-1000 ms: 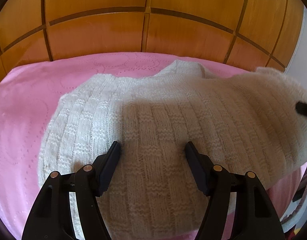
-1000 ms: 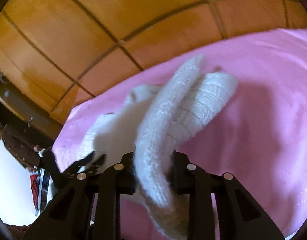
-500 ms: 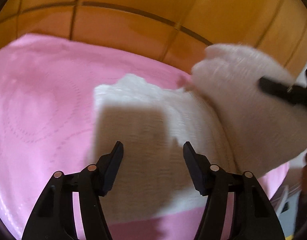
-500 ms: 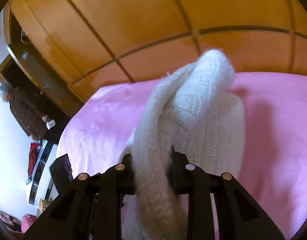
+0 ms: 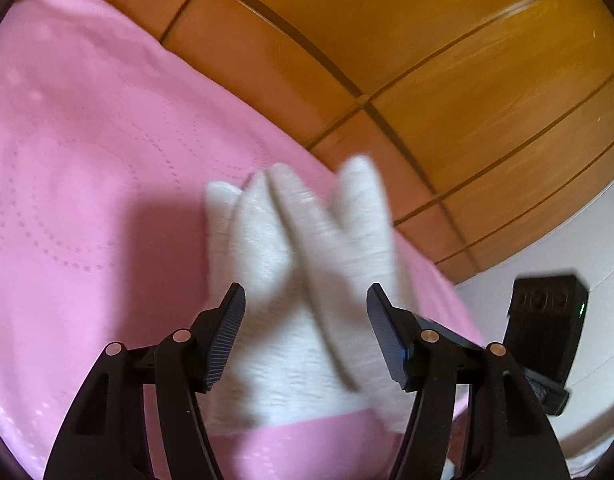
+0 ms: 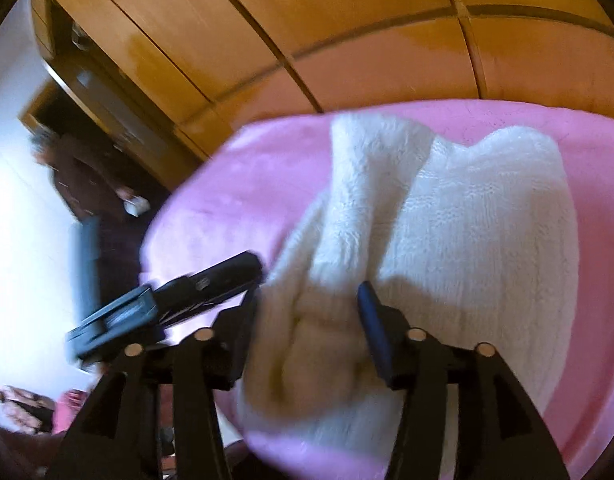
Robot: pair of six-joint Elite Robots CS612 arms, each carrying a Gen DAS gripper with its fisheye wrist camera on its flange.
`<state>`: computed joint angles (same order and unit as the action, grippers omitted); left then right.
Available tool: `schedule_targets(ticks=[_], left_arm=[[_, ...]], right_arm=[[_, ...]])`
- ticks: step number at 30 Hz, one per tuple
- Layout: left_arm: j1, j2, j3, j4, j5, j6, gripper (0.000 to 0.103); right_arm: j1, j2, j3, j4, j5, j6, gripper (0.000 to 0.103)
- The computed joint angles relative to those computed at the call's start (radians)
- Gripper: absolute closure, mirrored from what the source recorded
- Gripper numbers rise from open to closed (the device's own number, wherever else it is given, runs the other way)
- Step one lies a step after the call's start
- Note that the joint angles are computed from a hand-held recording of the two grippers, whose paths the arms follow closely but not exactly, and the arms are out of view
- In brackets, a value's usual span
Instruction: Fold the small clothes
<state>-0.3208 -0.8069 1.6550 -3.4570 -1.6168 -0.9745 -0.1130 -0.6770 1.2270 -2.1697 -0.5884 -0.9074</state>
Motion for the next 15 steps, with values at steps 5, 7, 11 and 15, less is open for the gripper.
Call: schedule_targets(ticks=[5, 7, 11, 15], left_arm=[[0.019, 0.022, -0.022, -0.067, -0.109, -0.07, 0.03], [0.026, 0.035, -0.041, -0.067, -0.153, -0.093, 0.028], [0.019, 0.038, -0.071, 0.027, -0.172, -0.08, 0.028], [0.004, 0.03, -0.115, 0.149, -0.136, -0.024, 0.03]], right_arm=[[-0.072, -0.011, 0.065, -0.172, 0.047, 0.103, 0.052], [-0.087, -0.004, 0.085, -0.296, -0.002, 0.178, 0.052], [-0.098, 0.018, 0.098, -0.433, -0.097, 0.266, 0.052], [-0.087, 0.023, 0.1, -0.442, -0.099, 0.246, 0.052]])
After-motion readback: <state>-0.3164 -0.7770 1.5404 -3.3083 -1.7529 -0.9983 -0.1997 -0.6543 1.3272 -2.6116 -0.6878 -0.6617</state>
